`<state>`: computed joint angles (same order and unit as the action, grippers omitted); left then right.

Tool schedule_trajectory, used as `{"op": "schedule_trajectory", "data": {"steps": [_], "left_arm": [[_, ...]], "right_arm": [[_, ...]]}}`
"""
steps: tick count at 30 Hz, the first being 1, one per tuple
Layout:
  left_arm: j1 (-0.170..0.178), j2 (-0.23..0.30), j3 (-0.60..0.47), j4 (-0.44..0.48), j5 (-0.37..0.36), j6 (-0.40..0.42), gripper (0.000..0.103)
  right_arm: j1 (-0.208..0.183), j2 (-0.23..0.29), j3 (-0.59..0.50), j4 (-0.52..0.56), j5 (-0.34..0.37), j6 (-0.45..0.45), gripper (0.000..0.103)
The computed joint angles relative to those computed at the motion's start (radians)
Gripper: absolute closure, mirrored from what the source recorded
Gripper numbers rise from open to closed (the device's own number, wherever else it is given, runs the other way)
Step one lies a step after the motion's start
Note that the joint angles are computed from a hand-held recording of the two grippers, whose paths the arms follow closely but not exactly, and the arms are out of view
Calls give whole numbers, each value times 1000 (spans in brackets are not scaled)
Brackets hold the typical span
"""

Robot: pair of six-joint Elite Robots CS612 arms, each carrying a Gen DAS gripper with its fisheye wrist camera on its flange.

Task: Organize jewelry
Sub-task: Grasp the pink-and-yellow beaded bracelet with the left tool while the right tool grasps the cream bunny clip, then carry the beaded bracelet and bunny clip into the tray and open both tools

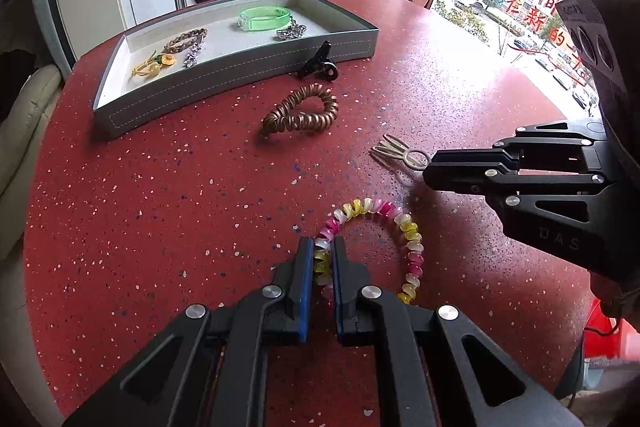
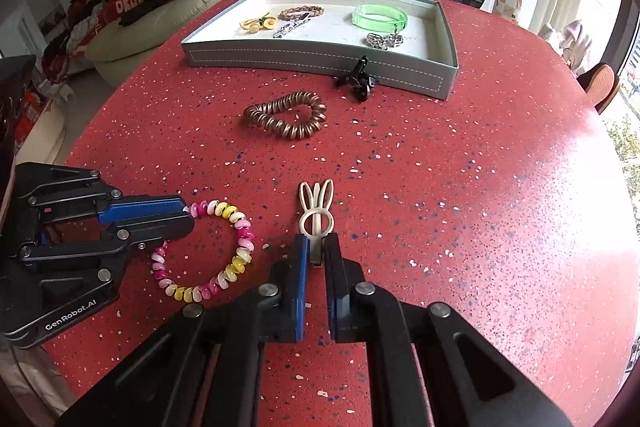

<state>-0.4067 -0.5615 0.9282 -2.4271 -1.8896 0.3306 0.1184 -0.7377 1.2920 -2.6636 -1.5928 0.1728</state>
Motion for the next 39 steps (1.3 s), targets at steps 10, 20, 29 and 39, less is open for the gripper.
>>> {"op": "schedule_trajectory", "data": {"steps": [10, 20, 29, 39], "left_arm": [[13, -1, -10, -31, -33, -48, 76], [28, 4, -36, -80, -54, -92, 76], [40, 51, -143, -94, -60, -149, 76], [47, 163, -370, -44, -44, -221, 76]], "right_arm": [[-7, -15, 13, -36, 5, 50, 94], [-14, -24, 12, -64, 10, 94, 94], [-28, -21, -13, -83, 25, 144, 94], [-41, 14, -108, -59, 37, 151, 94]]}}
